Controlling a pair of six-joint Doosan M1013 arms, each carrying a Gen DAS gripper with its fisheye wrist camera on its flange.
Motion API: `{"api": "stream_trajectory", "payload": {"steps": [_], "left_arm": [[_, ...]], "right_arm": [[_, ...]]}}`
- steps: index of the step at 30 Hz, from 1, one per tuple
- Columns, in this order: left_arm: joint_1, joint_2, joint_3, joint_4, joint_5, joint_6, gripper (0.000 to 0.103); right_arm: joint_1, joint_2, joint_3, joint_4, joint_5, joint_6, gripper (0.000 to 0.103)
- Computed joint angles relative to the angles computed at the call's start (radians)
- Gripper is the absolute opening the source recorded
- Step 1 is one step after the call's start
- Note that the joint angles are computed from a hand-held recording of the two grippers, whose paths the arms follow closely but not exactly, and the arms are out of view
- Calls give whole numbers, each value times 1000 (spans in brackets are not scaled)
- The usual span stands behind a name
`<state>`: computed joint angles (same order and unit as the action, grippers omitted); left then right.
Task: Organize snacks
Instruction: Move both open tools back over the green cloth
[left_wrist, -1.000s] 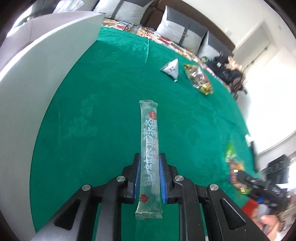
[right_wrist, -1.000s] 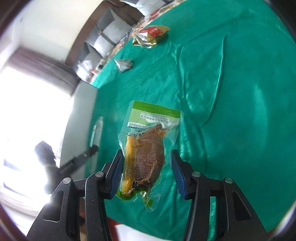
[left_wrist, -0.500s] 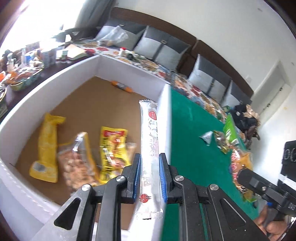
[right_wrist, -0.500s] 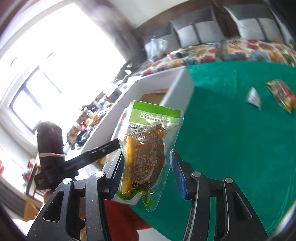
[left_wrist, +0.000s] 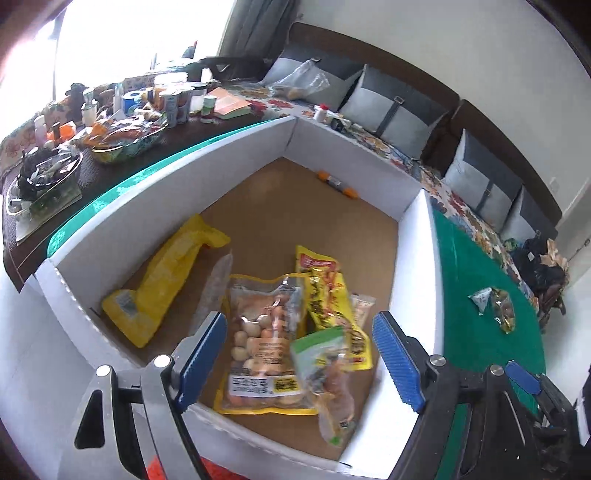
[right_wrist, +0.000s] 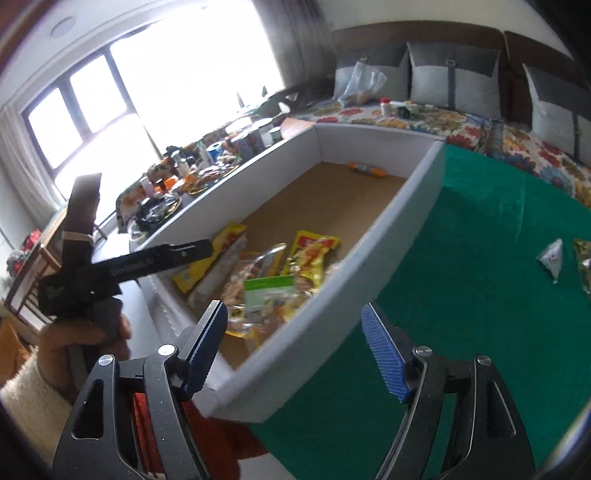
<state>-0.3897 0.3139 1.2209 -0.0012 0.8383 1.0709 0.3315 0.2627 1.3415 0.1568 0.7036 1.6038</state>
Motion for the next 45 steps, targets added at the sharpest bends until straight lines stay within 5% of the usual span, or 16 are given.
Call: {"api": "stream_trajectory", "payload": {"steps": [2, 6, 9, 13, 16, 27, 32, 45], "left_arm": [[-36, 0, -16, -27, -17, 58, 81], [-104, 26, -74, -152, -1, 243, 88], [-163, 69, -119, -213, 47, 343, 97], [-230, 162, -192, -195, 156, 378, 97], [-255, 232, -251, -158, 220, 340, 97], [-321, 380, -436, 126, 274, 245, 98], [-322, 369, -393, 150, 189, 224, 103], [-321, 374, -400, 150, 191, 224, 103]], "right_arm": [[-17, -43, 81, -210, -10, 135, 82], [-78, -83, 205, -549, 116, 391, 82], [-143, -128, 289, -674, 172, 551, 82], [-227, -167, 351, -751, 203, 711, 82], [-271, -177, 369, -759, 176, 772, 82], [-334, -183, 370, -659, 130, 799, 91], [-321, -193, 383, -670, 133, 817, 91], [-323, -192, 383, -667, 131, 814, 92]]}}
